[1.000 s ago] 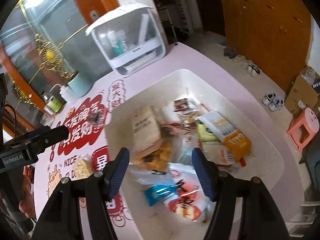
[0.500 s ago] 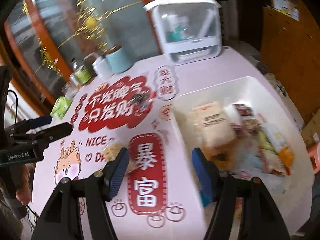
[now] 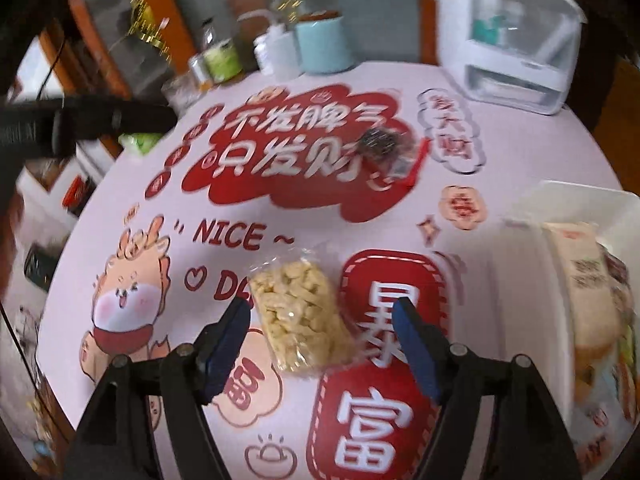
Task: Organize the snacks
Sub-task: 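Grasp the clear puffed-snack bag with the right gripper while the left grasps the dark jerky packet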
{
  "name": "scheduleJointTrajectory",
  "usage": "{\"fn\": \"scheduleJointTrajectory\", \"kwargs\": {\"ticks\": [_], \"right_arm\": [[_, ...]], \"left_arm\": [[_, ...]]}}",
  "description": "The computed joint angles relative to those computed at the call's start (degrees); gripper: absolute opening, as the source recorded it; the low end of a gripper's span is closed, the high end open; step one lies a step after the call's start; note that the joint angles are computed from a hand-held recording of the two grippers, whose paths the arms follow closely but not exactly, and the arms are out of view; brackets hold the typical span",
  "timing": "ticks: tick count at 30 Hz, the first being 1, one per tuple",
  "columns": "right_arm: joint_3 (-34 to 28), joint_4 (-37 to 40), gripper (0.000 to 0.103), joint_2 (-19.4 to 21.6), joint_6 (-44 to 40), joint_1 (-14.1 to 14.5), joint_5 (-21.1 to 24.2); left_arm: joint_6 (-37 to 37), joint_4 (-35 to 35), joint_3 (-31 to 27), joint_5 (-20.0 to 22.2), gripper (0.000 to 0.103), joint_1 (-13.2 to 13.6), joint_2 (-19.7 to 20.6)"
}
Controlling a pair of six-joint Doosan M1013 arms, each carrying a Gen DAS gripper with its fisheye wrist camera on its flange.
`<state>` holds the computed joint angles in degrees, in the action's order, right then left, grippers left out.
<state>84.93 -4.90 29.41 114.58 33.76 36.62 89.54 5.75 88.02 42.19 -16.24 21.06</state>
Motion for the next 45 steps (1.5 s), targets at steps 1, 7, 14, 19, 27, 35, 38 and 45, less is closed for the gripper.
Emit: {"fn": "scheduleJointTrajectory", "kwargs": {"ticks": [1,7,14,19,27,35,38,45], "right_arm": [[-0.93,0.95,0.074,1.00,-1.62,0.01,1.09],[-4.35,3.79,0.074,4.96,-6.63,-0.11,6.07],[-5.85,7.88,0.060,6.12,-9.89,-0.73,8.09],[-6.44,8.99,0.059,6.01,-7.99,-1.68,8.77],[-6.00,0.44,0.059,1.98,2.11,-3.62,4.81],[-5.40,-13.77,0.059,-1.23,19.47,-5.00,2.62],[-4.84,-17.00,0.059,-1.52,24.67,-5.46,1.43],[-3.69,-15.17,0.059,-1.12,26.74,-6.48,0.42]], "left_arm": [[0.69,0.61,-0.63,0.33,0.097,-0.01,0.56],[4.53,0.88,-2.76,2.00,0.097,0.31,3.12],[8.35,-0.39,-4.24,3.13,0.097,0.61,5.03],[8.70,0.19,-6.15,3.55,0.097,0.38,6.46],[9.38,-1.37,-11.94,6.04,0.097,-0.88,10.57],[7.32,-2.88,-18.05,8.25,0.097,-2.15,15.77],[5.85,-3.78,-20.69,10.52,0.097,-2.55,18.47],[-2.10,-5.24,-24.78,12.33,0.097,-2.80,23.42]]}}
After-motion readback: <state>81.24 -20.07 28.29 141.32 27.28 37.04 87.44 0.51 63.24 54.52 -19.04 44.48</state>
